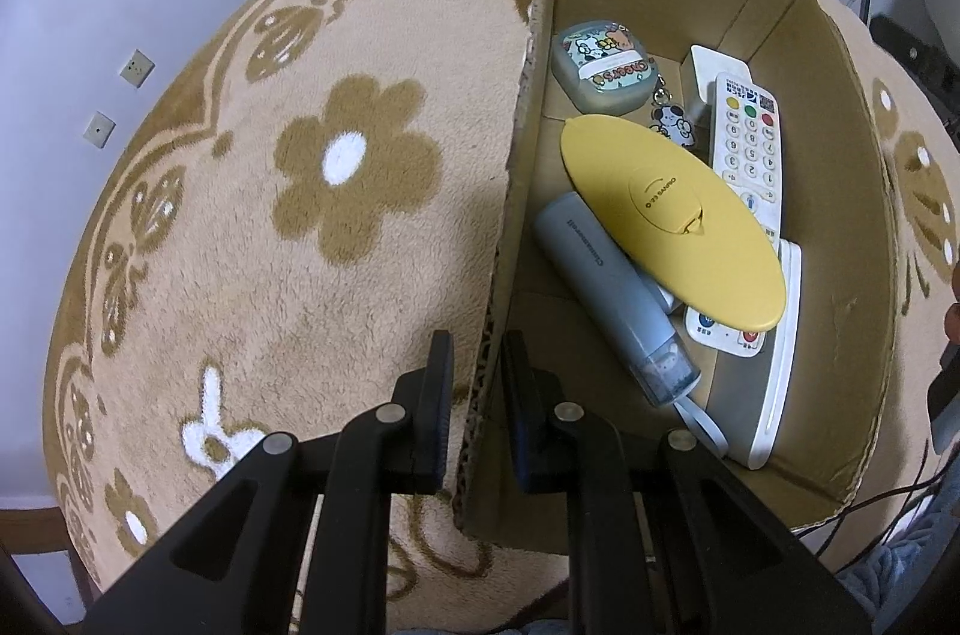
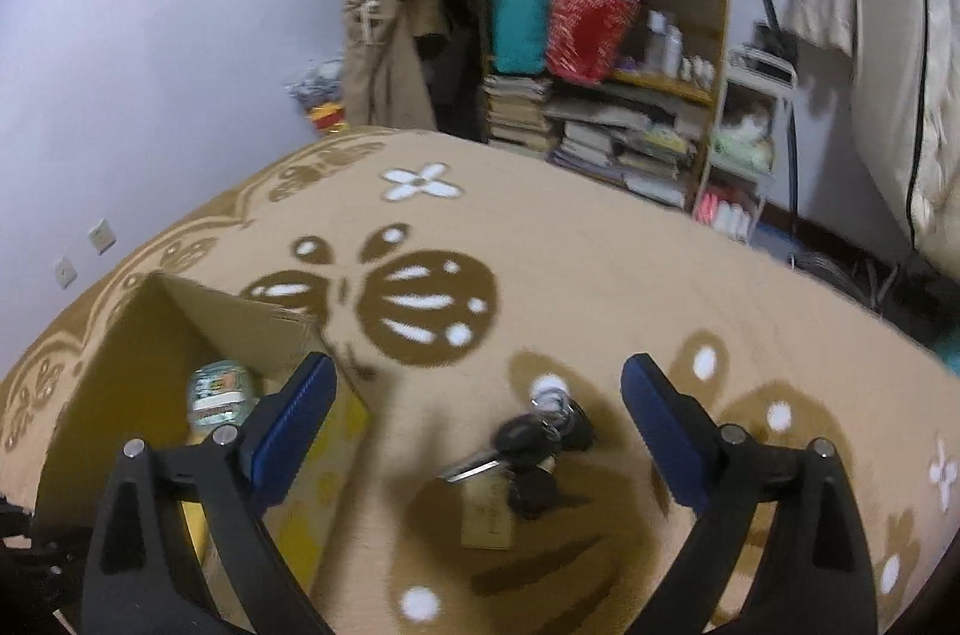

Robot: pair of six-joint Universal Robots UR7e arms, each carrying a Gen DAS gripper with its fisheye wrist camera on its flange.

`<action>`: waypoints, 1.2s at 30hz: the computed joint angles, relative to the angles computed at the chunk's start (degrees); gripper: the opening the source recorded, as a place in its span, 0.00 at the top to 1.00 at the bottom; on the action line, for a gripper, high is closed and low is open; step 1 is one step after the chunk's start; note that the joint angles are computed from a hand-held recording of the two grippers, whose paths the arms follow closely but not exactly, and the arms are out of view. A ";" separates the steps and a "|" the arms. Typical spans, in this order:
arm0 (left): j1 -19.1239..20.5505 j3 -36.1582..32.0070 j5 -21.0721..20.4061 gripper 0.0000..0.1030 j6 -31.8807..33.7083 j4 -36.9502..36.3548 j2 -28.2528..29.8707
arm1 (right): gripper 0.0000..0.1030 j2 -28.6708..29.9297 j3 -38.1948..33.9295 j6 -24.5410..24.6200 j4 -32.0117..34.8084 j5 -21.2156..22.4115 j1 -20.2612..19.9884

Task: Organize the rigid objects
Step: 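Move the right gripper back to the bunch of keys, then grasp the black car key bunch with the right gripper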

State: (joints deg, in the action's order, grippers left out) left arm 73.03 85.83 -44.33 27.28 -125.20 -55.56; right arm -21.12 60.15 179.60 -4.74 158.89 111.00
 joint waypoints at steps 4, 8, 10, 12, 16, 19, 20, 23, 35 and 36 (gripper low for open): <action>-0.03 0.21 0.14 0.84 0.09 -0.23 -0.05 | 0.02 -1.95 4.06 6.12 0.38 -1.87 -1.78; -0.08 0.36 0.29 0.84 0.26 -0.39 -0.08 | 0.02 -4.12 8.27 11.19 -0.43 -4.99 -3.55; -0.14 0.45 0.43 0.84 0.34 -0.50 -0.10 | 0.02 -4.25 8.81 13.96 0.78 -6.55 -4.31; -0.15 0.46 0.48 0.84 0.38 -0.52 -0.10 | 0.02 -4.19 9.12 16.87 2.72 -8.93 -5.18; -0.12 0.36 0.44 0.84 0.33 -0.40 -0.08 | 0.02 -2.77 7.61 19.50 6.23 -10.77 -6.15; -0.12 0.37 0.49 0.84 0.42 -0.46 -0.09 | 0.03 -1.61 6.32 20.92 9.25 -11.50 -6.56; -0.12 0.37 0.49 0.84 0.42 -0.46 -0.09 | 0.07 -1.36 6.08 21.26 9.92 -11.86 -6.71; -0.10 0.32 0.40 0.84 0.29 -0.34 -0.08 | 0.17 -0.67 5.45 22.62 12.10 -13.29 -7.27; -0.14 0.37 0.67 0.84 0.72 -0.68 0.06 | 0.58 1.82 3.01 20.22 17.19 -11.51 -7.03; -0.15 0.44 0.70 0.84 0.76 -0.76 0.05 | 0.64 1.73 3.11 20.30 17.26 -11.33 -7.02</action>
